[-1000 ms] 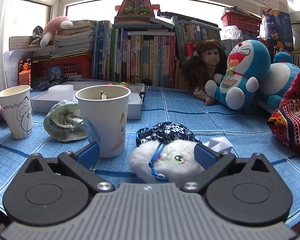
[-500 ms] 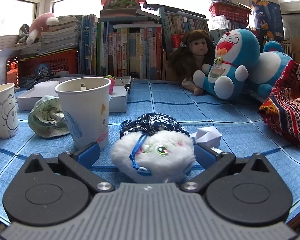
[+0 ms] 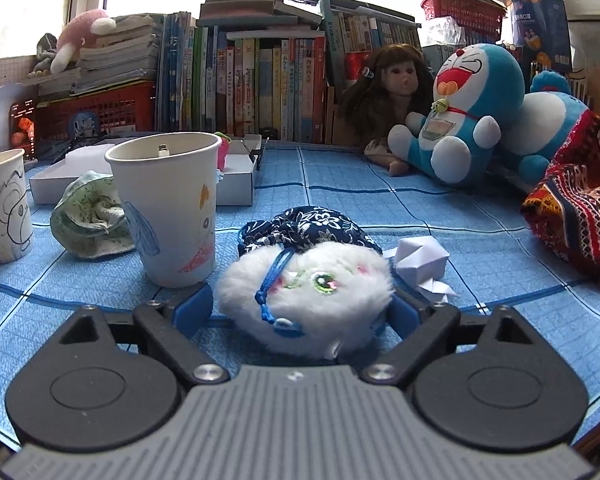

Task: Organize soft objects
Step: 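Grasp the gold sequined bow with the left gripper while the right grasps the white fluffy plush, then carry the gold bow and white plush with both grippers over the white tray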

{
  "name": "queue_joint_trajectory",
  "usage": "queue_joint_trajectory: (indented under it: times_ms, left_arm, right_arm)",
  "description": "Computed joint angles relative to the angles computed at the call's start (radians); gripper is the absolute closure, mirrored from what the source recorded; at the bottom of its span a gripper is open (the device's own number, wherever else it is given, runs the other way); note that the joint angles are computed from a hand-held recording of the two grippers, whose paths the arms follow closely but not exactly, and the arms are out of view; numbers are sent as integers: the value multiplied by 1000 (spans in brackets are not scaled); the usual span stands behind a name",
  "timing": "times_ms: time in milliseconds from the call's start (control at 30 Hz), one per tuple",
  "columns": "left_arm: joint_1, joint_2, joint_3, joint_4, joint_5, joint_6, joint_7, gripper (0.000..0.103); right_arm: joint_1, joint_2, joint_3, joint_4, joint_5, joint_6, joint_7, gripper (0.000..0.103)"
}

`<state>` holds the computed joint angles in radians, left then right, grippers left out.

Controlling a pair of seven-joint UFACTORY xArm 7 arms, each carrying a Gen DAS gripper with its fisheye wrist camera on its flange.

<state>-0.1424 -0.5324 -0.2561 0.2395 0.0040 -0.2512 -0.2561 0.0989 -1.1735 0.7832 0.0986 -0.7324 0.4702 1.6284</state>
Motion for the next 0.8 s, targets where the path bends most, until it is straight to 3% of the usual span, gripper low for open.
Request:
queue_joint_trajectory:
  times_ms: [167, 300, 467, 800]
  left_arm:
    - [8, 6, -6, 4, 0, 5, -1, 28]
    - [23, 1, -22, 2, -4, 7, -6, 51]
    - [18, -16, -21, -7, -3, 4, -13, 55]
    - [-66, -87, 54, -13, 18, 14, -16, 56]
  right_arm:
    - [-5, -4, 0, -2, 1, -3, 12, 19]
    - [1, -16, 6, -7, -3, -4, 24, 21]
    - [13, -23, 32, 4, -12, 18, 25, 21]
    - [38, -71, 18, 33, -39, 20, -6, 21]
